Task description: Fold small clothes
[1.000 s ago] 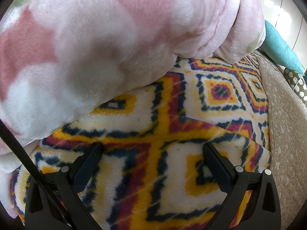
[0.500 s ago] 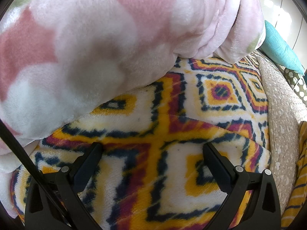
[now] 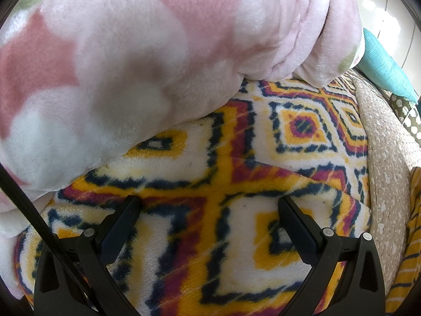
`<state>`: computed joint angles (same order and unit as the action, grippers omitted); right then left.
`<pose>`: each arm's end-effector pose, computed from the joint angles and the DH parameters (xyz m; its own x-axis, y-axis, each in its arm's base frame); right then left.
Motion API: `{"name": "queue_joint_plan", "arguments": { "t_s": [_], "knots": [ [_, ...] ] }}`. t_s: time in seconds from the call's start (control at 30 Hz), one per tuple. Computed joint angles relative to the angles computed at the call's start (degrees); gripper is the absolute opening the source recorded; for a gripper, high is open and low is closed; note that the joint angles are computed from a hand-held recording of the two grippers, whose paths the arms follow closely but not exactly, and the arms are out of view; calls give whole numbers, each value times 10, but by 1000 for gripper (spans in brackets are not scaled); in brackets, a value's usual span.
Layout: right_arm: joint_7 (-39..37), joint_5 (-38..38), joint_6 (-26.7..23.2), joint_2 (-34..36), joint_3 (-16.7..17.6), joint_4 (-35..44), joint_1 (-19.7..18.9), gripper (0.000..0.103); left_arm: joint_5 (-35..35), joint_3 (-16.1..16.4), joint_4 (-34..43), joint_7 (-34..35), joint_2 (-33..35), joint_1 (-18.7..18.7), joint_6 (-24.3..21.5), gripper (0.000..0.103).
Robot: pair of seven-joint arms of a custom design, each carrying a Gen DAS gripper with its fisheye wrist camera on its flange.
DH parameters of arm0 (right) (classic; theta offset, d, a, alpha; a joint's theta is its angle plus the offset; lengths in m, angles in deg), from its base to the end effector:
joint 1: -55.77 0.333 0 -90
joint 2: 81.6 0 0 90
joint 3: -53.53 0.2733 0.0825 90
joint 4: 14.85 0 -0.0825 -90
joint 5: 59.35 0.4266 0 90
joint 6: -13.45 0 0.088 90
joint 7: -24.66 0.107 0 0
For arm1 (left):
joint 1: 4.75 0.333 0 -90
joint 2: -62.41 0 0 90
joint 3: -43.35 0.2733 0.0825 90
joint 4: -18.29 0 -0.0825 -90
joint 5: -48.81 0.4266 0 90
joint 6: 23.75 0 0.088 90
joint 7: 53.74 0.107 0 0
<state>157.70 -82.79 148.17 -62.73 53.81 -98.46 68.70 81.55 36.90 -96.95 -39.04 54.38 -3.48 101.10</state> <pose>0.7146 0.1615 0.5109 -0.2959 -0.9543 -0.0429 -0.7465 0.2590 -0.6129 0.5928 -0.0353 0.4979 0.8061 -0.5878 0.0693 -0.4535 -0.6887 -0.5657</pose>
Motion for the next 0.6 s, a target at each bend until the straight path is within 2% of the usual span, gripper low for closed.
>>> {"name": "queue_joint_plan", "arguments": {
  "t_s": [0.2, 0.37, 0.47, 0.6],
  "knots": [
    [5, -2, 4, 3, 0, -1, 2, 103, -1, -1, 1, 0, 1, 0, -2, 103],
    [6, -3, 3, 1, -1, -3, 3, 103, 24, -13, 51, 8, 29, -11, -64, 103],
    [9, -6, 5, -2, -1, -9, 3, 103, 80, -32, 59, -6, 18, -30, -100, 102],
    [10, -9, 3, 0, -1, -7, 4, 103, 161, -68, 68, -18, -6, -68, -122, 102]
  ]
}}
